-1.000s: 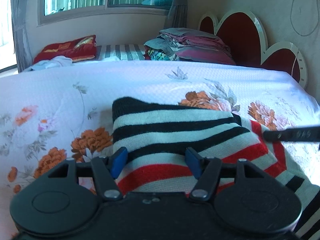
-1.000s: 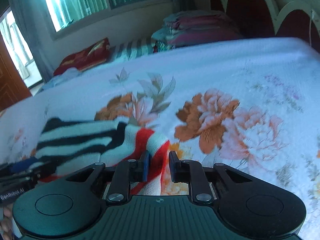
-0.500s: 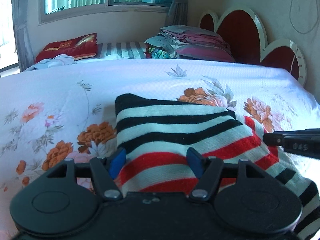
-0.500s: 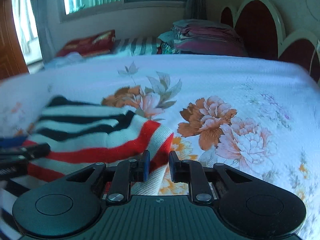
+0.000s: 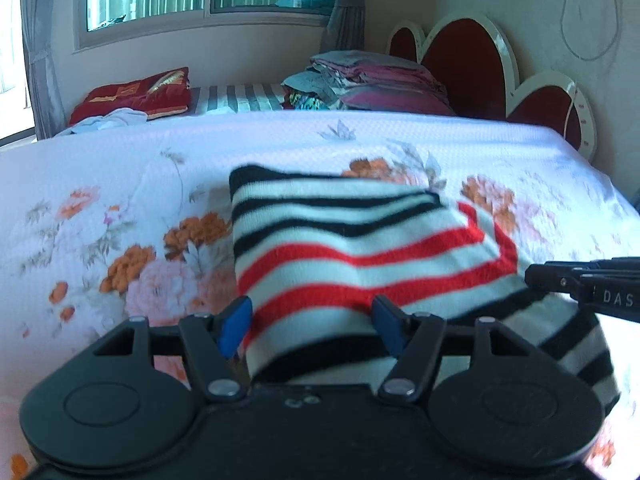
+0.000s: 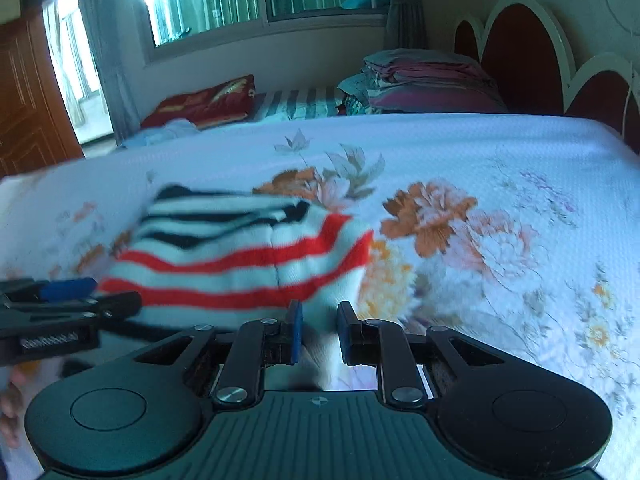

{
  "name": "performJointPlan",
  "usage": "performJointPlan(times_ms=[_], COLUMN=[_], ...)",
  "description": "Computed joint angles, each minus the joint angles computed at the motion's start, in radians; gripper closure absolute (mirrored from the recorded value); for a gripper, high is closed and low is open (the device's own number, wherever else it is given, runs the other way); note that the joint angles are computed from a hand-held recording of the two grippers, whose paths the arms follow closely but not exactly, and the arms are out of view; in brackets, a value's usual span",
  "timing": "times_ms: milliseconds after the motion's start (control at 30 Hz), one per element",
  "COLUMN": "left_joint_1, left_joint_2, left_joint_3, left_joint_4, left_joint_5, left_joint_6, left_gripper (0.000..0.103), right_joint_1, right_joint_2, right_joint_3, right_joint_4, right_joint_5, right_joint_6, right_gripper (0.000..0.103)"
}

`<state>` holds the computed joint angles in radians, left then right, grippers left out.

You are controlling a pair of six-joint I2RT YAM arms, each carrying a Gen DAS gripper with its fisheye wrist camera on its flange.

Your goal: Fold small clothes

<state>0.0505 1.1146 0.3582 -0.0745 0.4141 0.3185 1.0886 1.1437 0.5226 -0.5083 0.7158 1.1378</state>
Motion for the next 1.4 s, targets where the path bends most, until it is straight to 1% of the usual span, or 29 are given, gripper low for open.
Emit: performJointPlan(times_ms=[33, 100, 133, 200, 267, 367, 467, 533, 567, 633, 700, 733, 767, 833, 867, 933, 967, 1033, 1167, 1200, 1267, 1300, 1333, 1400], left_joint_1=[0.007, 0.018, 0.021, 0.021, 0.044, 0.119, 0.215, 0.271, 0.299, 0.338, 0.343, 0.342, 0.347, 0.361, 0.367, 0.371, 0.369, 0.358, 0.342, 0.340, 0.342, 0.344, 0.346, 0.353], left_joint_2=[0.020, 0.055, 0.060, 0.026, -0.043, -0.128, -0.186, -0.189, -0.172, -0.129, -0.088, -0.072, -0.055, -0.033, -0.018, 0.017, 0.020, 0.003, -0.022, -0.022, -0.022, -0.018, -0.014, -0.008], left_joint_3=[-0.011, 0.004, 0.015, 0.025, 0.022, 0.022, 0.007, -0.010, -0.017, -0.029, -0.033, -0.030, -0.022, -0.009, -0.005, 0.007, 0.008, 0.008, 0.026, 0.033, 0.047, 0.058, 0.072, 0.097], left_joint_4=[0.028, 0.033, 0.017, -0.028, -0.091, -0.212, -0.323, -0.360, -0.370, -0.352, -0.319, -0.309, -0.311, -0.321, -0.324, -0.324, -0.322, -0.325, -0.352, -0.361, -0.381, -0.395, -0.415, -0.447], left_joint_5=[0.006, 0.023, 0.025, 0.019, 0.037, 0.111, 0.177, 0.204, 0.219, 0.243, 0.251, 0.251, 0.257, 0.266, 0.273, 0.281, 0.280, 0.269, 0.250, 0.246, 0.248, 0.250, 0.255, 0.273], left_joint_6=[0.001, -0.013, -0.017, -0.010, 0.016, 0.089, 0.189, 0.246, 0.277, 0.318, 0.331, 0.339, 0.353, 0.381, 0.394, 0.405, 0.402, 0.393, 0.393, 0.397, 0.408, 0.414, 0.421, 0.427], left_gripper=[0.033, 0.031, 0.031, 0.035, 0.039, 0.039, 0.038, 0.035, 0.035, 0.035, 0.035, 0.035, 0.035, 0.035, 0.035, 0.035, 0.034, 0.034, 0.030, 0.029, 0.026, 0.026, 0.026, 0.024], right_joint_1=[-0.008, -0.024, -0.029, -0.035, 0.002, 0.127, 0.268, 0.342, 0.370, 0.403, 0.383, 0.374, 0.382, 0.426, 0.433, 0.404, 0.404, 0.399, 0.414, 0.415, 0.419, 0.421, 0.423, 0.417], right_joint_2=[0.016, 0.032, 0.037, 0.018, -0.038, -0.080, -0.051, -0.020, -0.005, 0.024, 0.028, 0.016, 0.007, -0.002, 0.010, 0.036, 0.047, 0.059, 0.121, 0.129, 0.139, 0.145, 0.152, 0.163], right_joint_3=[-0.011, -0.025, -0.023, -0.022, -0.014, 0.017, 0.047, 0.054, 0.054, 0.045, -0.003, -0.029, -0.033, -0.011, -0.010, -0.052, -0.056, -0.017, 0.081, 0.097, 0.123, 0.136, 0.152, 0.180], right_joint_4=[0.018, 0.048, 0.050, 0.036, -0.028, -0.164, -0.287, -0.337, -0.350, -0.340, -0.243, -0.202, -0.208, -0.260, -0.263, -0.185, -0.176, -0.223, -0.342, -0.360, -0.395, -0.416, -0.443, -0.480], right_joint_5=[-0.014, -0.020, -0.022, -0.034, -0.010, 0.054, 0.098, 0.108, 0.105, 0.091, 0.038, 0.018, 0.022, 0.064, 0.064, 0.014, 0.015, 0.012, 0.017, 0.019, 0.025, 0.030, 0.041, 0.056], right_joint_6=[-0.003, -0.012, -0.020, -0.018, 0.025, 0.141, 0.319, 0.434, 0.483, 0.541, 0.529, 0.544, 0.584, 0.655, 0.668, 0.637, 0.638, 0.643, 0.678, 0.690, 0.734, 0.756, 0.773, 0.767], right_gripper=[0.085, 0.085, 0.085, 0.085, 0.085, 0.084, 0.084, 0.084, 0.084, 0.085, 0.085, 0.085, 0.085, 0.086, 0.086, 0.086, 0.086, 0.086, 0.086, 0.084, 0.063, 0.039, 0.029, 0.029])
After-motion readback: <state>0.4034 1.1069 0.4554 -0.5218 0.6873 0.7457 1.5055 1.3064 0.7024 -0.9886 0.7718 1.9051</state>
